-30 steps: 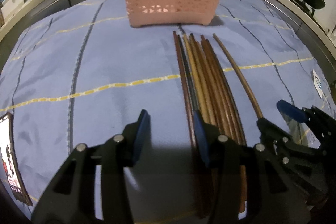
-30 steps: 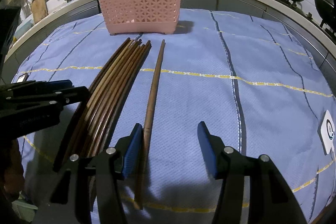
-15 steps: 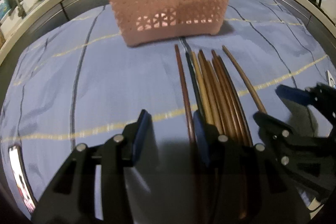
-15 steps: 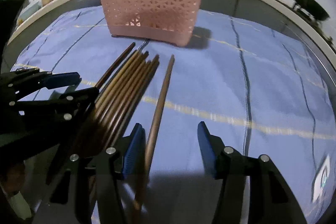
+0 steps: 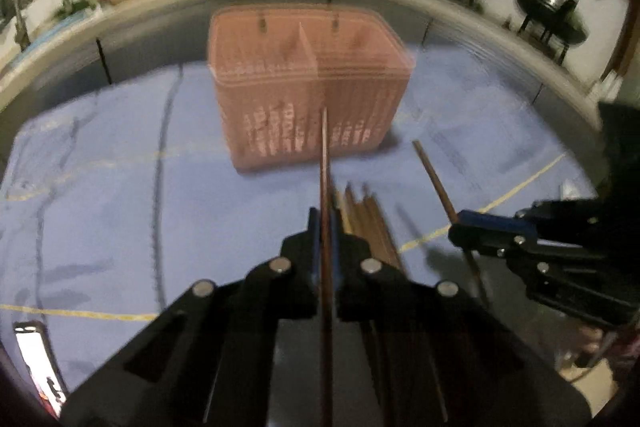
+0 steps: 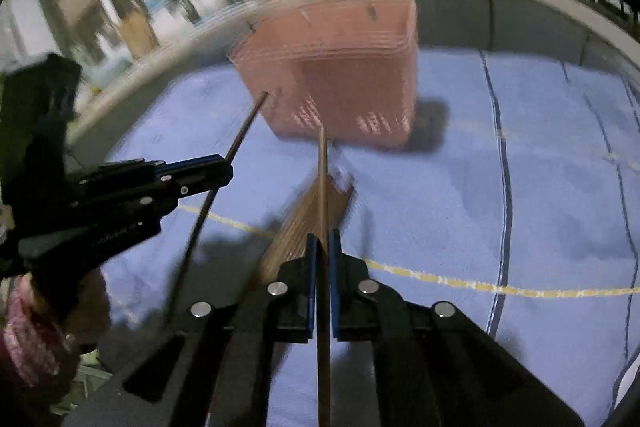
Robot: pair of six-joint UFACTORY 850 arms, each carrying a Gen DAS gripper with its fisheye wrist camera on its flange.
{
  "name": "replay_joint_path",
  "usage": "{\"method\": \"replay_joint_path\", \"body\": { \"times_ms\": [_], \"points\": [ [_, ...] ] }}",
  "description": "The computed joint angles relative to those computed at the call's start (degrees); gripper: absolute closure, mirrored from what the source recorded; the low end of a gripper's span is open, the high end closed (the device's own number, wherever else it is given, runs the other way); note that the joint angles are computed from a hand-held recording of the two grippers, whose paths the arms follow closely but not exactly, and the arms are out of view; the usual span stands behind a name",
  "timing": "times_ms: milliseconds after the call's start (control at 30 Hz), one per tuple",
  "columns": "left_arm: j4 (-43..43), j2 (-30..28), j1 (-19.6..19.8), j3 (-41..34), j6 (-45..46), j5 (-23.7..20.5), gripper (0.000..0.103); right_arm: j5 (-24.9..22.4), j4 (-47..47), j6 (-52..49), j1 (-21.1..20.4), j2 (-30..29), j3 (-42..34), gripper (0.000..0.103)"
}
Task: Organize utensils
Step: 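Lift the chopstick with the right gripper and lower it into the pink caddy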
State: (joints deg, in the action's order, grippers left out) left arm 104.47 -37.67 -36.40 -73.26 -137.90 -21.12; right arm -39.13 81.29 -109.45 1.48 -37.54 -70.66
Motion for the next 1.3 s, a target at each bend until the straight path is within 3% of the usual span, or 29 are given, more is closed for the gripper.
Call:
{"method": "replay_joint_path", "body": {
  "times_ms": [67,167,300,400,533,633,700,800,1067,1300],
  "points": [
    [9.2,4.6,-0.5,3.9,-9.1,-3.0,0.099,-4.5,4.5,-4.3,-1.1,2.6,2.0,0.097],
    [15.0,10.0,-0.8,7.3,-15.2,-6.6,0.099,-10.5,8.8,-6.7,-1.9,5.2,3.1,0.097],
    [17.1,15.0,-1.2,8.9,-15.3,-11.8,0.099,-17.2,13.3,-7.0,-2.4,7.2,2.1,0.097],
    [18.5,17.1,-0.5,8.1,-14.1,-14.0,0.099,-19.2,14.7,-5.1,-2.1,7.0,-1.5,0.097],
    [15.5,16.7,0.7,3.9,-8.2,-18.5,0.099,-18.9,21.4,-4.4,-0.6,5.3,-7.7,0.097],
    [12.4,13.6,2.4,-0.8,-3.5,-19.5,0.099,-16.8,29.9,-7.5,1.2,2.8,-11.7,0.097],
    [10.8,10.8,3.7,-3.9,-1.6,-19.3,0.099,-14.9,36.9,-12.6,3.0,0.8,-13.7,0.097],
    [7.7,6.2,5.7,-8.6,1.1,-15.5,0.099,-11.9,40.9,-15.2,5.0,-3.1,-17.4,0.097],
    [-0.3,-2.5,6.3,-14.3,9.3,-12.6,0.098,-8.2,42.1,-21.3,7.1,-8.4,-18.7,0.097],
    [-6.3,-5.6,5.3,-15.3,14.2,-15.9,0.097,-6.0,39.6,-23.1,7.2,-9.3,-16.0,0.097]
  ]
}}
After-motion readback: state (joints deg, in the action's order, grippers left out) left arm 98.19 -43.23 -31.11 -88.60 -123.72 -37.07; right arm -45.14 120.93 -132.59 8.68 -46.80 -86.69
